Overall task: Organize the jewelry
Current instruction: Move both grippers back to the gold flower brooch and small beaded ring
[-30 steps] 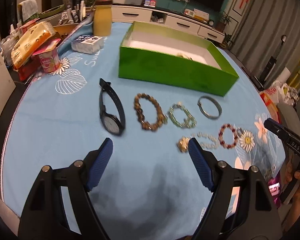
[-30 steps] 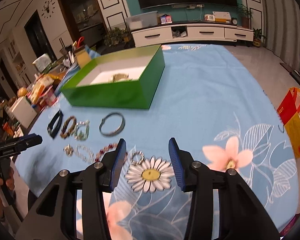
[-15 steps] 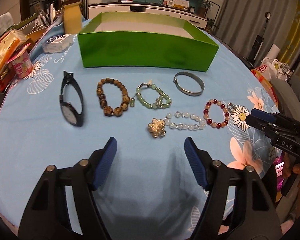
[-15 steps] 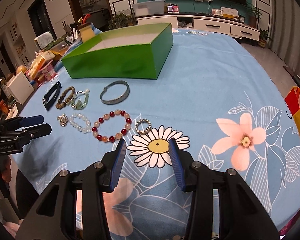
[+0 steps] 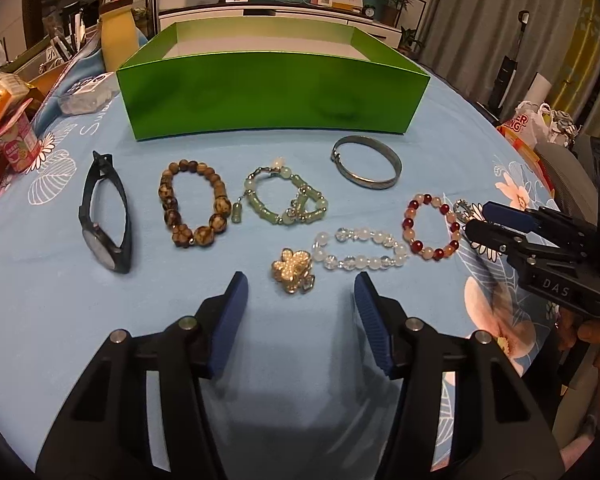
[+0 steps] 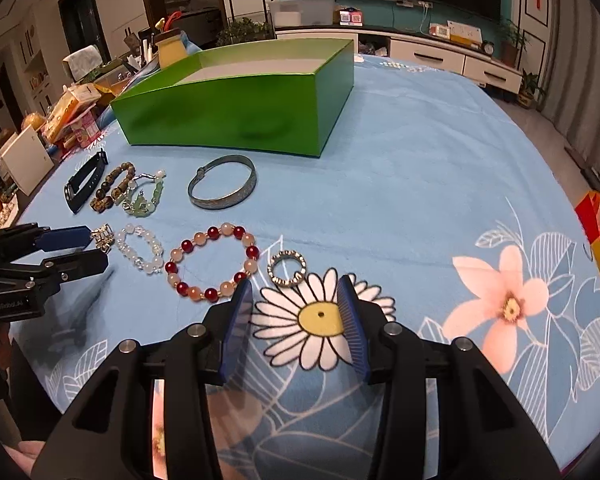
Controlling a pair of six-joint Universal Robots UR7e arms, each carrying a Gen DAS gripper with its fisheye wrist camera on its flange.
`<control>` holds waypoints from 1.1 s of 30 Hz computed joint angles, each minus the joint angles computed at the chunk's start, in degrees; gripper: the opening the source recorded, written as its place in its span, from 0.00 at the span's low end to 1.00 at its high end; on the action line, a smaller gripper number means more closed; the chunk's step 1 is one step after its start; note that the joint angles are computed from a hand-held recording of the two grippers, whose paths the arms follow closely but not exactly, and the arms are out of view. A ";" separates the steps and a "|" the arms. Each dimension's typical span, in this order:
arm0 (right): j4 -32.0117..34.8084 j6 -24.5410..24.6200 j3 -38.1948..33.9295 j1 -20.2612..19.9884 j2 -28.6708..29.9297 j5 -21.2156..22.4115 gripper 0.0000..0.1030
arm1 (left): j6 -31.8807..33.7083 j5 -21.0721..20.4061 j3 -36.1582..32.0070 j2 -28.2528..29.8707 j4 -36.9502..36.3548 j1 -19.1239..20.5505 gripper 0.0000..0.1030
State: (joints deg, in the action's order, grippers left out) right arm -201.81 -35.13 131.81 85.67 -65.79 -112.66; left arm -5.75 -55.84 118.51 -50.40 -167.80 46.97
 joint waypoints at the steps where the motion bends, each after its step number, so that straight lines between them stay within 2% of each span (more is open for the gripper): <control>1: -0.19 -0.41 -0.24 0.13 0.31 -0.24 0.43 | 0.16 -0.08 -0.25 0.19 -0.05 0.11 0.53; 6: -0.39 -1.32 -1.40 0.65 1.47 -1.06 0.43 | 1.00 0.65 -0.93 1.02 -0.98 0.28 0.35; 11: -1.38 -2.81 -2.12 1.06 2.59 -2.00 0.41 | 1.31 0.60 -1.17 1.29 -1.68 0.52 0.31; 14: -1.54 -3.22 -2.42 1.24 3.02 -1.92 0.34 | 1.53 1.05 -1.33 1.49 -1.73 0.47 0.28; 17: -1.76 -3.60 -2.55 1.31 3.32 -1.36 0.21 | 1.90 2.07 -1.43 1.82 -1.59 0.15 0.22; 33: -3.36 -2.92 -1.17 1.53 2.77 -0.57 0.20 | -1.36 1.89 0.06 -0.02 -0.68 -0.03 0.21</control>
State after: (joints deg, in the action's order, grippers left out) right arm -205.17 -38.05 130.64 87.20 -63.03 -113.23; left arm -7.10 -53.94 118.57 -50.42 -168.49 46.95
